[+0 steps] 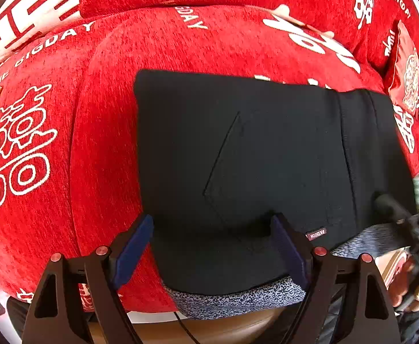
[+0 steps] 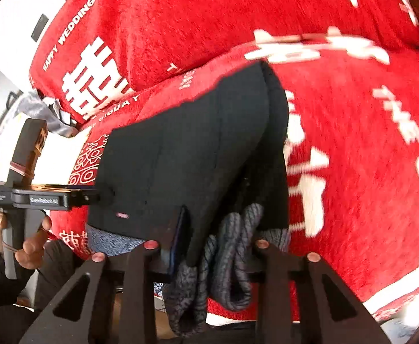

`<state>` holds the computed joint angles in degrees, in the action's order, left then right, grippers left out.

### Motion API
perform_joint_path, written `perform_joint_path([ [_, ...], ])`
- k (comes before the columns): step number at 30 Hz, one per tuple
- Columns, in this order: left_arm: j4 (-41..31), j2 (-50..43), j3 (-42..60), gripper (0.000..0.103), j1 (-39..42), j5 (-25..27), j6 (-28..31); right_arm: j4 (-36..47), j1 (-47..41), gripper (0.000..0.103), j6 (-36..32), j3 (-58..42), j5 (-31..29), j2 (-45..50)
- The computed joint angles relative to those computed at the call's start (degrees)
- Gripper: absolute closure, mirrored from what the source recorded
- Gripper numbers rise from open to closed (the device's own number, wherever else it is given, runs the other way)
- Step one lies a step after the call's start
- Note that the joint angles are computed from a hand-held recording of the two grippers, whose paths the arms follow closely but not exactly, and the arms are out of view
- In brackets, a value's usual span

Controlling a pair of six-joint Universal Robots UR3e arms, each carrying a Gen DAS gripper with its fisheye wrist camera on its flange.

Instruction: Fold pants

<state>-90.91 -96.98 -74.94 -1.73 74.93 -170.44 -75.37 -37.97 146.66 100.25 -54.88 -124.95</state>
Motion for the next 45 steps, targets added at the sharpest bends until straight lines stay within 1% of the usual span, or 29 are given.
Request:
perform_joint_path([
  [3, 0.52, 0.18, 0.51, 0.018, -0.15, 0.36, -0.49, -3.48, 2.67, 0.075, 5.40, -3.68, -0.61, 3.32],
  [6, 1.73, 0.39, -0.82, 0.018, -0.32, 0.66, -0.68, -10.13, 6.68, 0.075, 10.99, -1.05, -6.15, 7.29],
  [7, 1.86, 0.18, -1.11, 0.018, -0.34, 0.39, -0.91, -12.02, 7.78, 0.073, 12.62, 0.81, -8.57, 8.90],
  [8, 2.37, -0.75, -0.69, 0.018, -1.00, 0.64, -1.97, -12.22, 7.35, 0.070, 12.34, 2.42, -8.78, 9.12],
  [9, 2.43, -0.70, -0.70, 0.018, -0.81, 0.39, -2.20, -10.95, 4.56, 0.066, 10.65, 4.22, -6.61, 6.94],
  [10, 2.25, -0.61, -0.32, 0.018, -0.76, 0.44, -2.39, -8.97, 2.44, 0.055, 9.41, 4.59, -5.18, 5.17],
  [11, 2.46, -0.37, 0.01, 0.018, -0.76, 0.98, -2.65, -8.32, 1.43, 0.045, 10.29, 4.31, -6.09, 3.54],
  [12, 3.09, -0.28, 0.48, 0.018, -0.77, 1.71, -3.08, -10.38, 2.10, 0.028, 12.61, 4.46, -8.59, 2.41],
  [13, 4.13, -0.09, 0.72, 0.018, -0.56, 2.16, -3.45, -13.18, 2.43, 0.024, 13.94, 4.82, -11.64, 0.26],
  [15, 5.96, -0.90, 2.34, 0.018, -0.15, 2.56, -5.46, -16.06, 4.41, 0.024, 15.72, 3.44, -15.52, -0.54],
  [17, 6.26, -3.03, 5.08, 0.018, -0.36, 3.45, -8.15, -17.89, 5.74, 0.024, 15.74, 1.32, -15.36, -0.69],
  [19, 6.03, -6.42, 9.05, 0.018, -1.58, 4.87, -9.90, -22.66, 11.75, 0.024, 18.37, -0.17, -16.49, 2.48],
  [21, 6.91, -10.09, 13.03, 0.018, -3.95, 8.83, -11.36, -27.44, 18.77, 0.024, 21.15, -3.37, -19.57, 9.49],
  [23, 6.67, -14.32, 17.44, 0.018, -5.91, 13.80, -13.47, -32.48, 25.49, 0.024, 23.62, -7.20, -23.12, 18.42],
  [24, 6.01, -16.60, 19.49, 0.018, -5.95, 14.42, -14.37, -33.45, 26.55, 0.024, 23.95, -8.53, -23.48, 21.52],
  [26, 2.65, -20.94, 23.79, 0.018, -5.05, 12.98, -15.46, -35.03, 29.40, 0.024, 26.93, -13.36, -25.15, 31.14],
  [27, 0.69, -22.53, 25.37, 0.012, -4.27, 12.15, -16.01, -35.15, 30.18, 0.024, 27.74, -15.14, -26.24, 34.50],
  [29, -0.03, -23.73, 26.10, 0.006, -3.28, 11.30, -17.28, -34.44, 31.09, 0.023, 27.58, -17.34, -28.15, 40.20],
  [31, 0.23, -24.48, 26.39, 0.006, -3.48, 11.38, -16.52, -37.68, 31.00, 0.014, 27.53, -14.79, -28.76, 40.96],
  [34, 2.35, -24.71, 25.90, 0.001, -4.86, 13.97, -15.48, -37.62, 29.61, 0.014, 26.94, -13.89, -27.25, 40.45],
  [36, 0.35, -25.49, 28.70, 0.001, -5.07, 14.33, -14.81, -35.70, 30.35, 0.014, 26.17, -15.54, -28.72, 40.76],
  [37, 0.18, -24.75, 28.76, 0.002, -4.99, 14.23, -14.68, -33.72, 31.20, 0.014, 27.02, -17.34, -30.41, 40.56],
  [39, 2.84, -20.51, 24.65, 0.002, -4.56, 12.65, -13.98, -33.47, 31.99, 0.014, 28.45, -17.09, -32.06, 38.04],
  [42, 6.49, -14.13, 16.50, 0.002, -4.52, 10.45, -12.18, -34.18, 33.56, 0.014, 28.52, -14.14, -31.38, 32.51],
  [43, 7.87, -12.45, 13.76, 0.002, -4.85, 10.65, -11.91, -34.28, 34.49, 0.014, 28.77, -13.66, -32.21, 31.95],
  [45, 10.65, -8.86, 7.61, 0.002, -5.70, 13.11, -11.55, -33.82, 37.11, 0.014, 29.21, -11.91, -35.32, 30.35],
])
